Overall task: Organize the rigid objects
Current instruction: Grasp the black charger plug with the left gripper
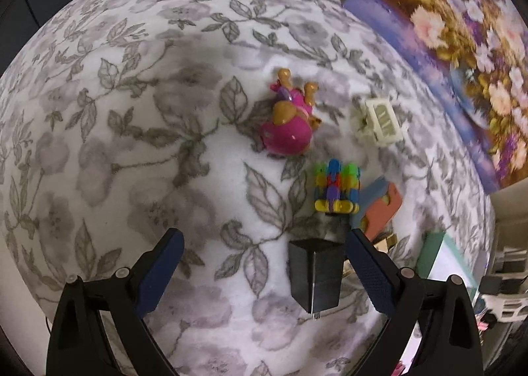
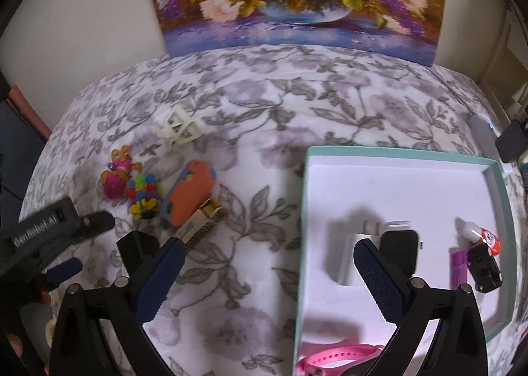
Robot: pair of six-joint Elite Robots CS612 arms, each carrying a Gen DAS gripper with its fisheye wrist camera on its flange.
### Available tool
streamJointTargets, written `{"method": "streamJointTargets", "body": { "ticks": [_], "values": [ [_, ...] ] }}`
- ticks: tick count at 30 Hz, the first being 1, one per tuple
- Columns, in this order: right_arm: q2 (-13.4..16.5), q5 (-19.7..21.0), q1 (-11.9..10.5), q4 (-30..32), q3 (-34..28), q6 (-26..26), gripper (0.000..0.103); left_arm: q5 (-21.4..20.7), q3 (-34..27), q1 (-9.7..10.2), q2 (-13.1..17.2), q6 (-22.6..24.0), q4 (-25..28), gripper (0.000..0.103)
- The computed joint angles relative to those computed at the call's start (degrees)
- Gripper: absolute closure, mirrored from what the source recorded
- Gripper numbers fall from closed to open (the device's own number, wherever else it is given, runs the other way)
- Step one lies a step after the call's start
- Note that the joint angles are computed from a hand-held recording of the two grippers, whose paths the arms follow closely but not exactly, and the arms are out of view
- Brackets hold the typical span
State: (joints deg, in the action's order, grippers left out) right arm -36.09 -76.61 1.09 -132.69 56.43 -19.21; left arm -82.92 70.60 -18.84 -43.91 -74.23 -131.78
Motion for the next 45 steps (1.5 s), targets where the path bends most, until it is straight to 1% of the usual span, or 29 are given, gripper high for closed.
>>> {"method": "streamJointTargets", "body": {
  "ticks": [3,7,8,9,11,12,14,15,17,19,20,23,24,26,28,31,34,37,40,45],
  "values": [
    [0.2,-0.33,-0.2,0.32,-0.43,0.77,0.0,-1.49,-0.28,0.04,0.24,0.6,0.0,0.005],
    [0.4,-0.15,-0.43,0.98,-0.89,1.52,0.0,-1.6,-1.51,-0.13,0.92,1.93,1.33,0.007],
    [0.42,-0.19,-0.46,0.99,-0.92,1.65,0.0,-1.52,-2.0,-0.21,1.13,2.6,2.1,0.01],
    [0.43,-0.33,-0.46,0.98,-0.94,1.74,0.0,-1.61,-2.51,-0.29,1.37,3.45,2.89,0.017],
    [0.46,-0.65,-0.43,1.07,-0.96,1.7,0.0,-2.34,-2.53,-0.31,1.57,4.24,1.64,0.022],
    [0.52,-0.66,-0.43,1.26,-1.06,1.58,0.0,-2.68,-2.68,-0.3,1.66,4.4,1.56,0.027],
    [0.6,-0.73,-0.42,1.63,-1.19,1.51,0.0,-3.02,-3.35,-0.42,1.99,5.45,2.55,0.033],
    [0.62,-0.76,-0.43,1.78,-1.25,1.49,0.0,-3.42,-4.3,-0.46,2.6,5.84,3.09,0.035],
    [0.65,-0.81,-0.44,1.84,-1.28,1.53,0.0,-4.27,-5.1,-0.46,3.2,6.01,3.25,0.035],
    [0.74,-0.9,-0.46,1.91,-1.4,1.69,0.0,-5.14,-5.24,-0.41,3.48,6.09,2.33,0.036],
    [0.77,-0.98,-0.46,1.98,-1.44,1.82,0.0,-5.26,-5.39,-0.41,3.61,6.34,2.28,0.039],
    [0.87,-1.18,-0.49,2.2,-1.56,2.05,0.0,-5.27,-6.21,-0.48,4.07,7.05,2.96,0.053],
    [0.87,-1.22,-0.5,2.17,-1.55,2.09,0.0,-5.7,-5.83,-0.45,4.02,6.98,1.9,0.059],
    [0.9,-1.27,-0.47,2.19,-1.57,2.14,0.0,-6.62,-4.73,-0.34,3.62,6.8,-0.45,0.068],
    [0.92,-1.28,-0.43,2.25,-1.62,1.95,0.0,-6.3,-4.86,-0.47,3.68,7.13,-0.33,0.068],
    [0.81,-0.75,-0.4,1.74,-1.34,1.49,0.0,-5.12,-5.47,-0.77,3.82,8.29,1.33,0.069],
    [0.56,-0.07,-0.32,0.75,-0.77,0.68,0.0,-5.05,-4.93,-0.66,3.63,7.73,0.6,0.07],
    [0.49,1.18,-0.35,0.77,-0.58,-0.38,0.0,-4.02,-4.58,-0.58,3.19,7.6,2.01,0.073],
    [0.32,2.28,-0.29,0.25,-0.15,-1.76,0.0,-4.53,-3.29,-0.22,2.7,6.89,0.32,0.073],
    [0.02,4.2,0.16,-0.89,1.0,-6.85,0.0,-4.82,-0.48,0.4,1.29,4.18,-1.78,0.073]
  ]
}}
